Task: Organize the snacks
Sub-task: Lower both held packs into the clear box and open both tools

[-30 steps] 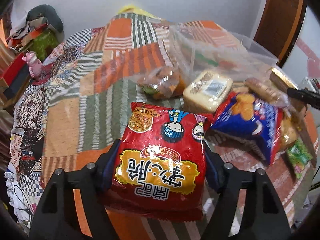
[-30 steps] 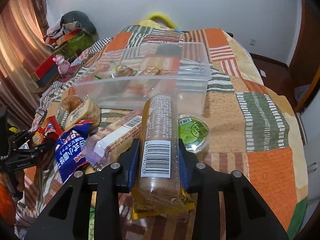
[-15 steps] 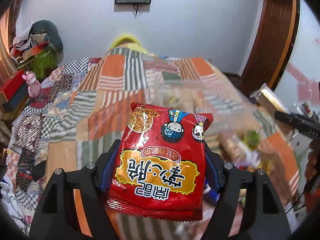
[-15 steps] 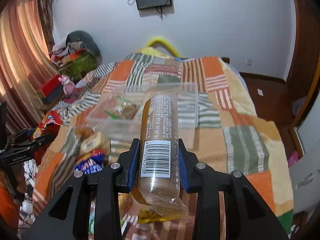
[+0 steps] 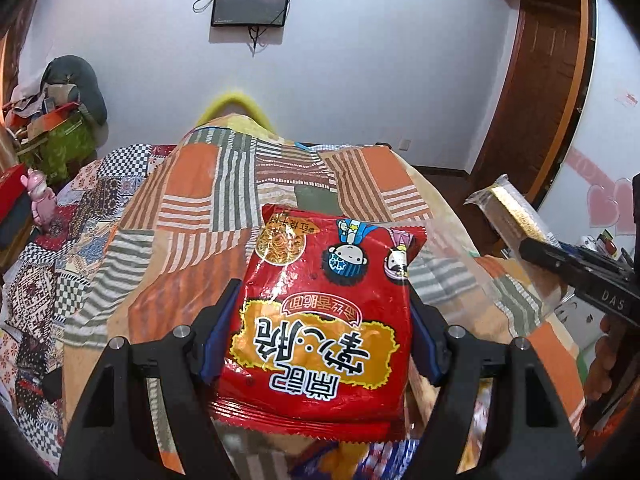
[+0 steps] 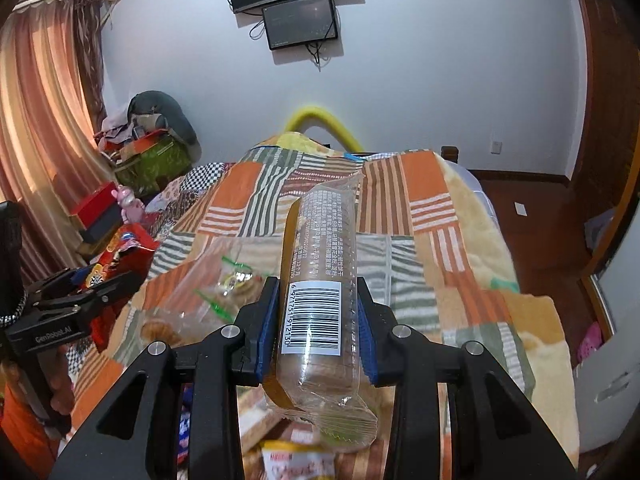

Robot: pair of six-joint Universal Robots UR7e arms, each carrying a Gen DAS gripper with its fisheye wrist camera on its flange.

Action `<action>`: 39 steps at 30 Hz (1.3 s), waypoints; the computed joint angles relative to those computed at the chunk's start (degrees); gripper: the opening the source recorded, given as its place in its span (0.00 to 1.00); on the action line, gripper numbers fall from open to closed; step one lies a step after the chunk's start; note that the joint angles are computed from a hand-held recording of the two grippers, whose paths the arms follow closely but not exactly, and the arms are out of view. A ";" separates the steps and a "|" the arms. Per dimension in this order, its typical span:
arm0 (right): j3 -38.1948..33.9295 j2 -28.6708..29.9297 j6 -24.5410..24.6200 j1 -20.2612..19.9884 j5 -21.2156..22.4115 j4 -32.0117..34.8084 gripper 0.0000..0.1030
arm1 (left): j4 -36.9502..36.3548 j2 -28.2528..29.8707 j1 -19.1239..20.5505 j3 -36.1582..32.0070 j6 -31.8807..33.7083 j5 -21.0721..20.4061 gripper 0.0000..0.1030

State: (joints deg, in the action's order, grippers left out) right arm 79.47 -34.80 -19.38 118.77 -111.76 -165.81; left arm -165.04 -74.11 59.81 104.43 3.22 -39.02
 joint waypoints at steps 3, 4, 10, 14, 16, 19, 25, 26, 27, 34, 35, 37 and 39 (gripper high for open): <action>-1.97 1.46 0.14 -0.39 -0.05 1.16 0.31 | 1.37 2.68 1.21 -3.05 -0.11 -0.87 0.71; -3.10 2.30 0.25 -0.60 -0.12 2.00 0.31 | 1.87 3.25 1.60 -3.82 -0.09 -1.22 0.72; -7.43 5.66 -0.31 -1.28 -2.16 5.57 0.31 | 5.79 8.80 3.83 -9.93 -0.13 -1.89 0.71; -10.27 7.40 0.01 -1.86 -2.62 9.42 0.31 | 9.08 11.93 5.20 -13.59 -1.01 -2.58 0.71; -11.04 7.98 0.09 -2.09 -2.89 10.87 0.31 | 10.72 13.15 5.70 -15.13 -1.22 -2.60 0.71; -12.59 9.03 -0.08 -2.30 -3.44 12.81 0.31 | 12.98 14.93 6.29 -16.97 -1.81 -1.94 0.72; -12.99 9.12 -0.19 -2.77 -3.18 16.12 0.23 | 19.49 16.22 7.76 -19.33 -5.90 -3.81 0.72; -12.66 8.76 -0.35 -2.76 -2.83 16.50 0.23 | 19.75 16.09 7.77 -19.17 -6.22 -4.03 0.73; -12.65 8.64 -0.46 -2.81 -2.72 16.86 0.23 | 19.74 16.05 7.70 -19.03 -6.22 -4.12 0.74; -10.54 6.55 -0.04 -2.71 -1.83 16.61 0.26 | 17.97 12.82 6.28 -15.38 -5.23 -3.97 0.75; -9.81 5.96 -0.13 -2.68 -1.63 16.12 0.28 | 17.32 11.86 5.88 -14.45 -4.96 -3.92 0.76; -8.20 4.85 -0.82 -2.47 -1.64 14.59 0.37 | 15.81 10.12 5.11 -12.84 -3.97 -3.38 0.78; -6.40 3.69 -1.86 -2.18 -2.13 12.46 0.43 | 13.68 7.96 4.18 -10.66 -2.61 -2.03 0.85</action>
